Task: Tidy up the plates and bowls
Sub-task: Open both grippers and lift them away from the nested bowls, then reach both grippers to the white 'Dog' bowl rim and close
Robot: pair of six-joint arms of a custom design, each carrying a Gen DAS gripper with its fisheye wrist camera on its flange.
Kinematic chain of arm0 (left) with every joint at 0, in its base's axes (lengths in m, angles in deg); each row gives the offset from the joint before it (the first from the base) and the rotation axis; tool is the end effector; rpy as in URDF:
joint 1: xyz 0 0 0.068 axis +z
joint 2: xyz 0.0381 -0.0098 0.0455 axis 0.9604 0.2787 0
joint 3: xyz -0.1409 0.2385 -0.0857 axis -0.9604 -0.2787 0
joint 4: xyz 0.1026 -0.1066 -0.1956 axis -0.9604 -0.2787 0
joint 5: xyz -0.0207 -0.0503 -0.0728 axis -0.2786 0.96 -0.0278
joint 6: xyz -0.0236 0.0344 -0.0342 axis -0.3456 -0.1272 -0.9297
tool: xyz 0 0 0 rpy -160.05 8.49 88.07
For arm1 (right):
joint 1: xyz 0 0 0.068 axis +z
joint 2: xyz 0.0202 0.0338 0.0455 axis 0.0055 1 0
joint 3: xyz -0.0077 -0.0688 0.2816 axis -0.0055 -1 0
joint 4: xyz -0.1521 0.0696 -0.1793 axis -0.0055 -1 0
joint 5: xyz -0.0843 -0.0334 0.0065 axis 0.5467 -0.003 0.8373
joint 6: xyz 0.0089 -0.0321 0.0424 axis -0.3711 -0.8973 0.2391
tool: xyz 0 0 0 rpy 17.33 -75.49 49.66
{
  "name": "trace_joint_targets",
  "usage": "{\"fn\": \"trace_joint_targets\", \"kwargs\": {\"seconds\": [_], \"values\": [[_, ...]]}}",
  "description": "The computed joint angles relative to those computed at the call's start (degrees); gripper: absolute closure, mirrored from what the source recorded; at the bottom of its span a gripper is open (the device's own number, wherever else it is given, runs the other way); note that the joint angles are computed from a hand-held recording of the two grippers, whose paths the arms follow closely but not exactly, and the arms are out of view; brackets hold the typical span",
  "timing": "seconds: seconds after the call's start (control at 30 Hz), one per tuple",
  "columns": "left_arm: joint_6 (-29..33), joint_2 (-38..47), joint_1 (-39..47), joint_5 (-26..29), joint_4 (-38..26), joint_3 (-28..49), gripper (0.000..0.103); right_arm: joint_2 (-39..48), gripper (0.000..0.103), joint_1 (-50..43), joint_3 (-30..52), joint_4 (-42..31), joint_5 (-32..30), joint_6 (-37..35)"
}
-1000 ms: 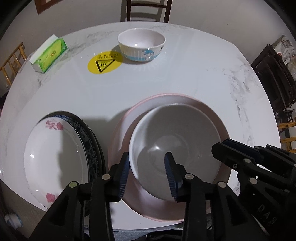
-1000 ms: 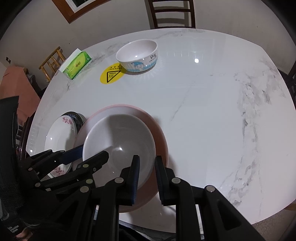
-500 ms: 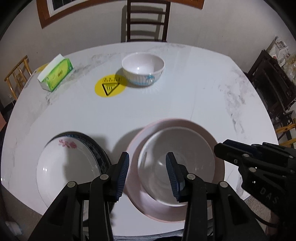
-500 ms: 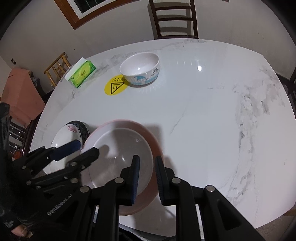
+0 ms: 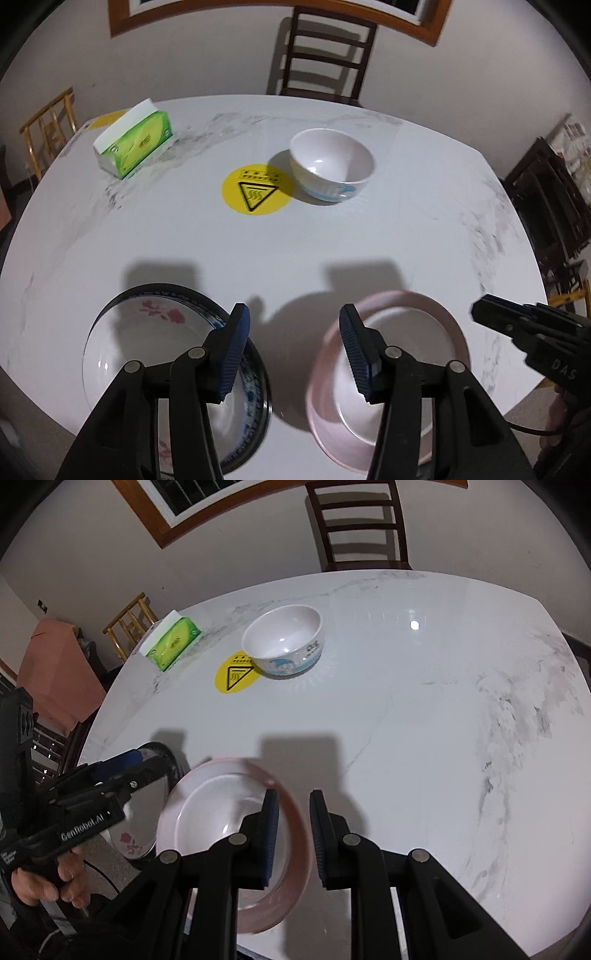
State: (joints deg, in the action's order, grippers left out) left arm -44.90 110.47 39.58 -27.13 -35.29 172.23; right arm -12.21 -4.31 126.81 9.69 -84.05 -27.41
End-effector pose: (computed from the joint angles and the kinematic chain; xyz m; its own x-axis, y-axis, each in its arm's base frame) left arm 0.2658 -0.1768 0.3211 -0.8835 0.0812 -0.4613 0.1558 0.9797 -0.1260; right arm 0.2327 -0.0066 0.3256 -0.8972 0.0495 -0.4389 -0.0932 0.9501 0.2977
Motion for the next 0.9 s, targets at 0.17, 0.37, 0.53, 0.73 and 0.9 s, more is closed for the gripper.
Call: {"fn": "trace_joint_targets", "kwargs": {"seconds": [0.17,0.37,0.53,0.73,0.9], "values": [[0.9,3.9,3.7,2.1,0.3,2.2,0.056,5.7,0.084,-1.0,3.6,0.7,-0.6,-0.3],[1.6,8.5,6.2,3.9,2.5,5.9,0.056,11.9,0.084,-2.5,8.1,3.9,-4.4,0.6],[1.1,12.2,8.4,6.9,5.2,9.6,0.055,18.0,0.082,-1.7,13.1,6.3,-4.2,1.8],[-0.1,20.7,10.2,9.7,1.8,20.6,0.054,26.9,0.082,0.3,22.4,5.1,-2.5,3.1],[-0.1,28.3,10.6,11.0,-2.4,31.8,0.054,33.5,0.082,1.3,29.9,3.5,-1.7,4.1]]}}
